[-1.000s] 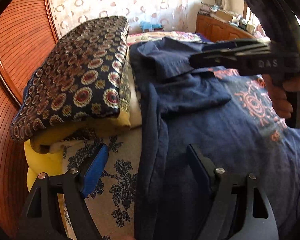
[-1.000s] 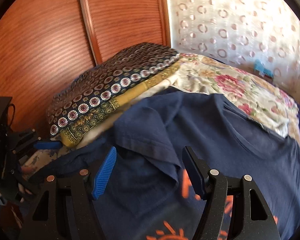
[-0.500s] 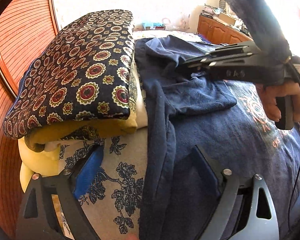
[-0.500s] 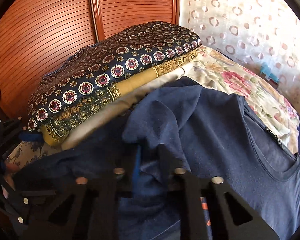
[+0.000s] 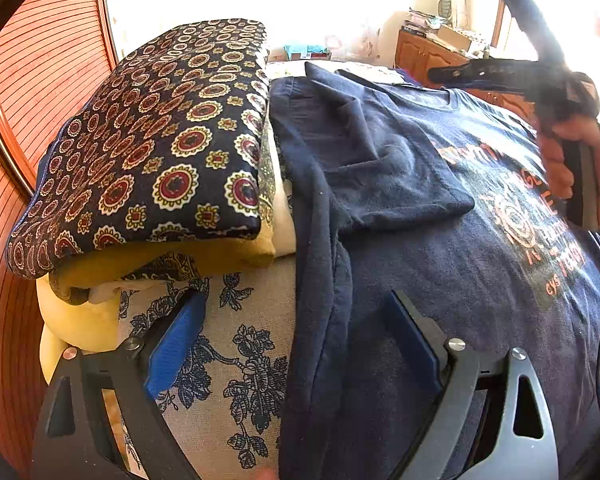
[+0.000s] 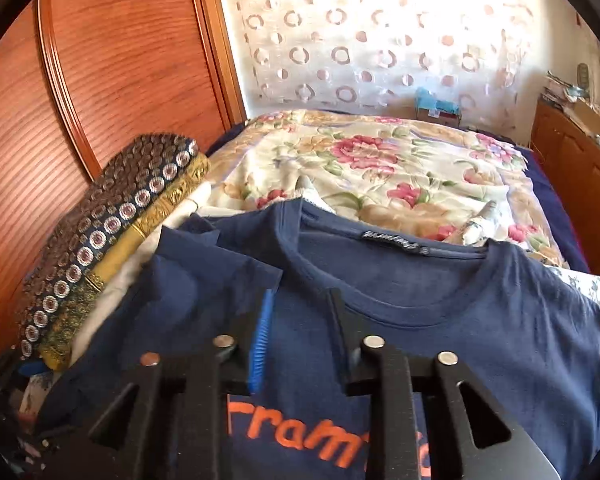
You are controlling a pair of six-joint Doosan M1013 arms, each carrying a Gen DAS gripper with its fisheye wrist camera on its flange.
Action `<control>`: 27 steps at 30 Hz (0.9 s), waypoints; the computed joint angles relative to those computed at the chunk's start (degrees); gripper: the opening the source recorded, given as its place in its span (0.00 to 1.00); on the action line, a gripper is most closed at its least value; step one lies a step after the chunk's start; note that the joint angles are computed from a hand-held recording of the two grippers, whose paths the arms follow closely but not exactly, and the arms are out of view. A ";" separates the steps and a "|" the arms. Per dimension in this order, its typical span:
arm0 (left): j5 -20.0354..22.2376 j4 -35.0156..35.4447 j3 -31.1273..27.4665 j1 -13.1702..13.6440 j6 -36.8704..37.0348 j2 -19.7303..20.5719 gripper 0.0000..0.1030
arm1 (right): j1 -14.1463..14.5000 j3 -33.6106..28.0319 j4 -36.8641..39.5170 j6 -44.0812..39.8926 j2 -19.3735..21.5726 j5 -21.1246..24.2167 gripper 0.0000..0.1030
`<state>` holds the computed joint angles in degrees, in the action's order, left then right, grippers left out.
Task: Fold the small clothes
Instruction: 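Grasp the shirt's other side with the right gripper and fold it inward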
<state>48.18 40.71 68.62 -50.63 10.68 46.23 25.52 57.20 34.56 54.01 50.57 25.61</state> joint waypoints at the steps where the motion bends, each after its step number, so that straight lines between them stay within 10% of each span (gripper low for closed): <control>1: -0.08 -0.01 0.07 0.05 0.03 -0.04 0.89 | -0.20 1.06 2.41 -2.73 -0.59 -0.44 0.38; 18: 0.78 8.02 3.60 -0.88 -10.89 -2.21 0.89 | 1.02 -5.25 2.19 -4.26 4.61 11.02 0.40; 23: 1.95 13.20 4.40 -1.82 -16.64 -3.10 0.89 | 1.96 -6.17 -3.65 -2.79 4.84 10.26 0.03; 27: 4.67 18.25 4.07 -2.83 -21.19 -3.23 0.89 | 2.09 0.60 -0.50 -7.79 0.97 2.24 0.02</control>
<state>52.85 58.96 72.69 -53.47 -10.51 43.00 27.61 57.80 34.06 46.22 51.54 27.85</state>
